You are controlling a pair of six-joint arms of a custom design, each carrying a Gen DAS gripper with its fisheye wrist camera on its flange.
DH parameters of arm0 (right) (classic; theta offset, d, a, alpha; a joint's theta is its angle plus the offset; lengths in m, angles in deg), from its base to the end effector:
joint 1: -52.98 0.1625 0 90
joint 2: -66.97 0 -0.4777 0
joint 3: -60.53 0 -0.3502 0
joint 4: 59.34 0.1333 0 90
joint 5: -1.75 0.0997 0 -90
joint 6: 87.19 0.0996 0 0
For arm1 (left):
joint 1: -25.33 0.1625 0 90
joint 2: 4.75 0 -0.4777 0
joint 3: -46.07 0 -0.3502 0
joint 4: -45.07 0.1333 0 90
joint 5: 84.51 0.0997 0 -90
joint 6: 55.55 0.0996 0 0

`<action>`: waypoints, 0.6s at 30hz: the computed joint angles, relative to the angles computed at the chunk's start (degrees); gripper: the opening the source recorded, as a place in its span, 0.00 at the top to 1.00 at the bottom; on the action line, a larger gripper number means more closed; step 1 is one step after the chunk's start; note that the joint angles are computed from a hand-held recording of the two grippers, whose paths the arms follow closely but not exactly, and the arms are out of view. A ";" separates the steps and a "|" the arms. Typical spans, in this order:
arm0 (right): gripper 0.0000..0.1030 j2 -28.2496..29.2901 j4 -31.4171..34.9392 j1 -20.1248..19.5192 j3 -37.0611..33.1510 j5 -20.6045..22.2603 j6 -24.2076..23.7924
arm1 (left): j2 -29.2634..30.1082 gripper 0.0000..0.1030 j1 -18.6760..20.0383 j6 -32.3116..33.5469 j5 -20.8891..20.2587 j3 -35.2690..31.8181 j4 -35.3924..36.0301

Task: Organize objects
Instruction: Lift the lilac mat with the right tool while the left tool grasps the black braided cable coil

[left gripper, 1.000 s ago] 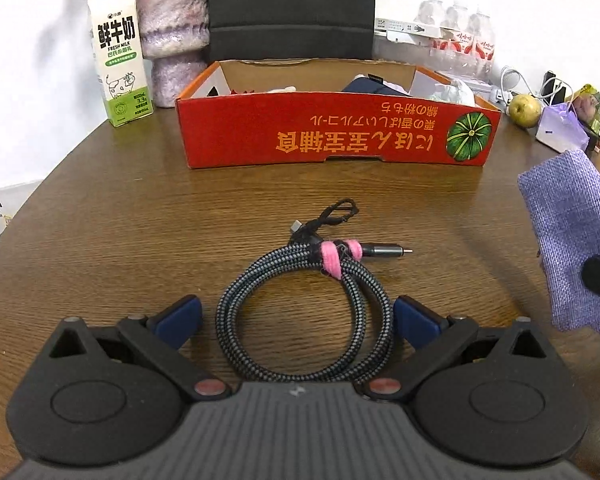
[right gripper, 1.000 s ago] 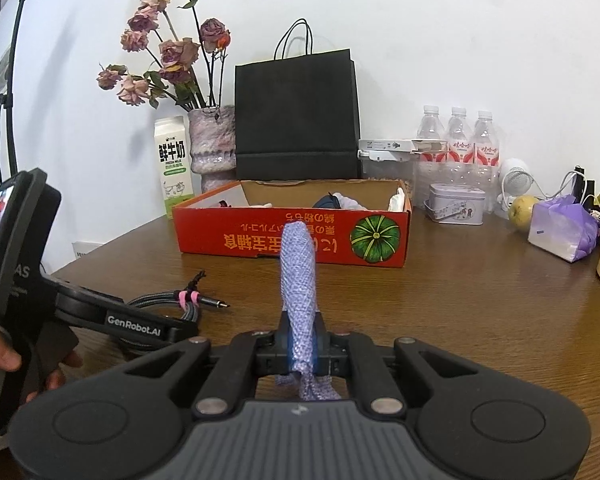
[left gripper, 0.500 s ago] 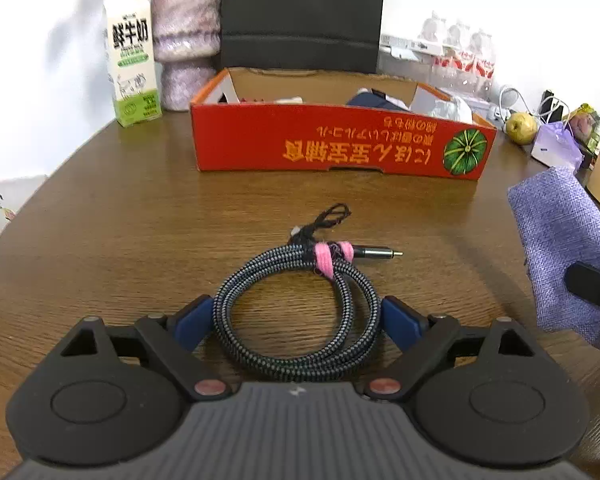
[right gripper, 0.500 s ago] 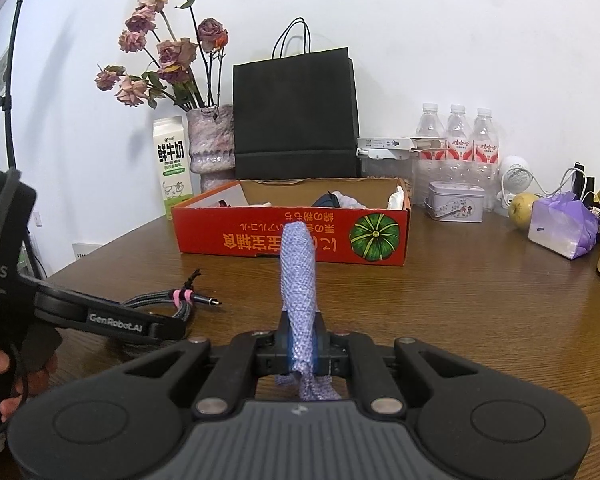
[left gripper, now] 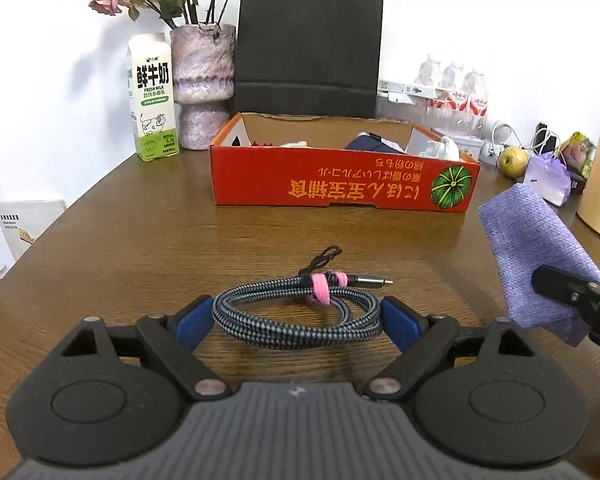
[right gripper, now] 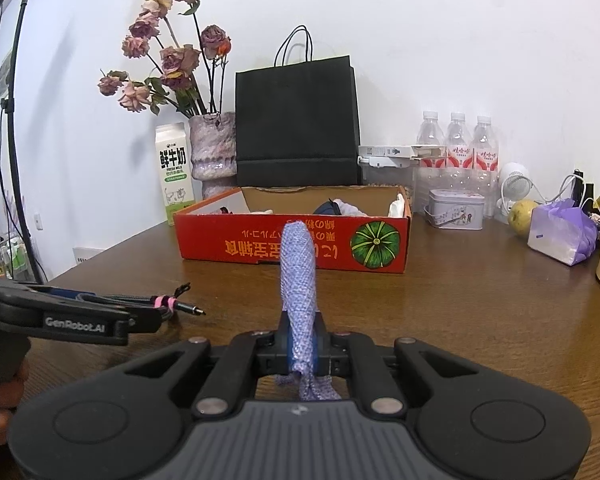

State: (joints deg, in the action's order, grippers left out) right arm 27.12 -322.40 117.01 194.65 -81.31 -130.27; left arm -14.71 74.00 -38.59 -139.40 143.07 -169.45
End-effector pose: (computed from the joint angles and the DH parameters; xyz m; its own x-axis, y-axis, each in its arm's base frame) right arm -0.0695 -0.4745 0.1979 -0.7479 0.1203 0.6528 -0.5828 0.3518 -0.7325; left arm -0.2645 -0.5894 -0.1086 -0.6558 0.4392 -0.6141 0.7479 0.4891 -0.4489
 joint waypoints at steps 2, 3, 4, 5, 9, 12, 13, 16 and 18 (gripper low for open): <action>0.93 0.21 -0.47 0.03 -0.05 0.08 -0.16 | -0.07 0.13 -0.23 0.03 -0.03 0.66 -1.12; 0.93 0.30 -0.71 0.03 -0.05 0.12 -0.22 | -0.03 0.13 -0.35 0.06 0.03 0.94 -1.78; 0.93 0.37 -0.86 0.06 -0.06 0.14 -0.24 | 0.04 0.13 -0.56 0.13 0.25 1.21 -2.57; 0.93 0.39 -0.96 0.08 -0.07 0.18 -0.25 | 0.08 0.13 -0.71 0.32 0.39 1.50 -3.40; 0.93 0.64 -1.78 0.07 -0.01 0.67 -0.57 | 0.10 0.13 -1.46 0.22 0.33 2.56 -5.90; 0.93 0.94 -3.33 -0.05 0.25 1.76 -0.61 | 0.23 0.13 -1.96 0.62 0.06 3.06 -7.45; 0.93 0.93 -3.65 -0.08 0.31 2.11 -0.59 | 0.26 0.14 -2.06 0.71 -0.05 3.10 -7.66; 0.93 0.92 -3.96 -0.12 0.37 2.61 -0.60 | 0.30 0.14 -2.29 0.67 -0.36 3.12 -7.85; 0.93 0.85 -3.82 -0.14 0.40 2.66 -0.56 | 0.27 0.14 -2.37 0.68 -0.53 3.25 -7.93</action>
